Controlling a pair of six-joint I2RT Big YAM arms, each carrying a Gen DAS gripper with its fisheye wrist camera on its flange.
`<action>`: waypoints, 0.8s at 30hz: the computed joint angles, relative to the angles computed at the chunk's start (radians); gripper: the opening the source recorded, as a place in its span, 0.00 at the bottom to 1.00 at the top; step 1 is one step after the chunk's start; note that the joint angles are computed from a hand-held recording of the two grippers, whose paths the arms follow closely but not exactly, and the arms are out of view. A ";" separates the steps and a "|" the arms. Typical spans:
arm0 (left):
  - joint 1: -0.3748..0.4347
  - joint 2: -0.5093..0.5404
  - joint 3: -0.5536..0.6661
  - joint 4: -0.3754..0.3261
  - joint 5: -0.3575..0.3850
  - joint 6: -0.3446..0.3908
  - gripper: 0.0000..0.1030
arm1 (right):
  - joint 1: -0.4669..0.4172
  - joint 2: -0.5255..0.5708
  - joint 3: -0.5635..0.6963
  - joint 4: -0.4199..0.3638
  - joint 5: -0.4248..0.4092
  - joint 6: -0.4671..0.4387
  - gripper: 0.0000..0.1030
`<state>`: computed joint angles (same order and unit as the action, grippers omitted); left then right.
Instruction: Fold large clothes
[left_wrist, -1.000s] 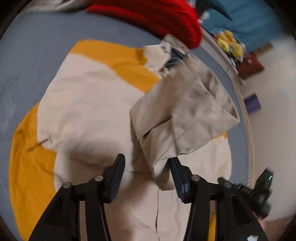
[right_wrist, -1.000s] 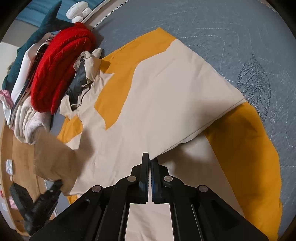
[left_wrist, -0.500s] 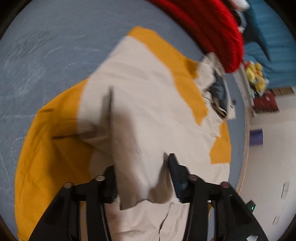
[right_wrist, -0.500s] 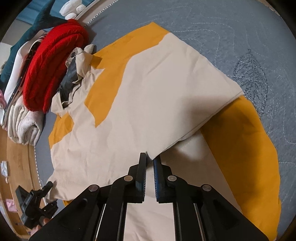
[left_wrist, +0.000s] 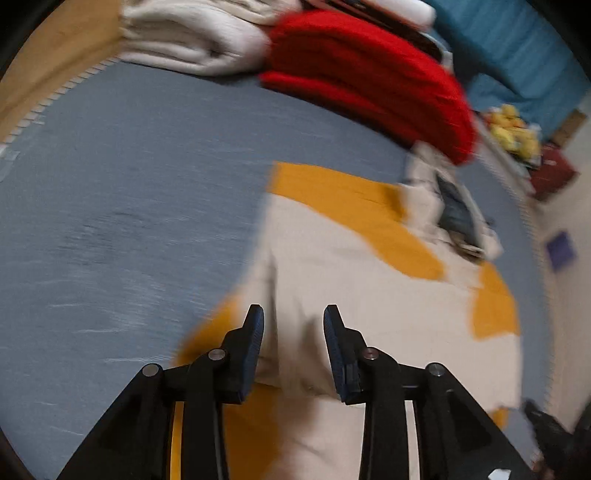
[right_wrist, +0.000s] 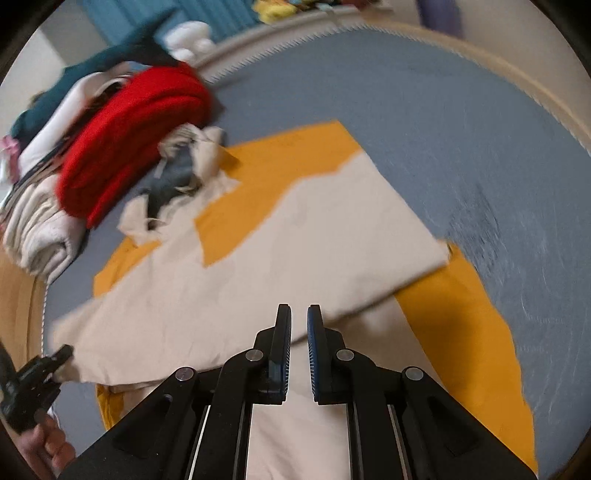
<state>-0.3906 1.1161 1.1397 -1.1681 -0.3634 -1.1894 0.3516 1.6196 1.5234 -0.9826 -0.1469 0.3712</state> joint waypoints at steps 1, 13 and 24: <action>0.008 -0.013 -0.009 0.004 0.001 -0.001 0.30 | -0.001 0.003 0.005 0.004 -0.006 -0.010 0.10; 0.061 0.062 -0.097 0.125 0.307 0.086 0.30 | -0.082 0.158 0.083 -0.052 -0.146 -0.009 0.12; 0.025 0.077 -0.035 0.067 0.187 0.136 0.30 | -0.079 0.154 0.105 -0.119 0.023 0.063 0.12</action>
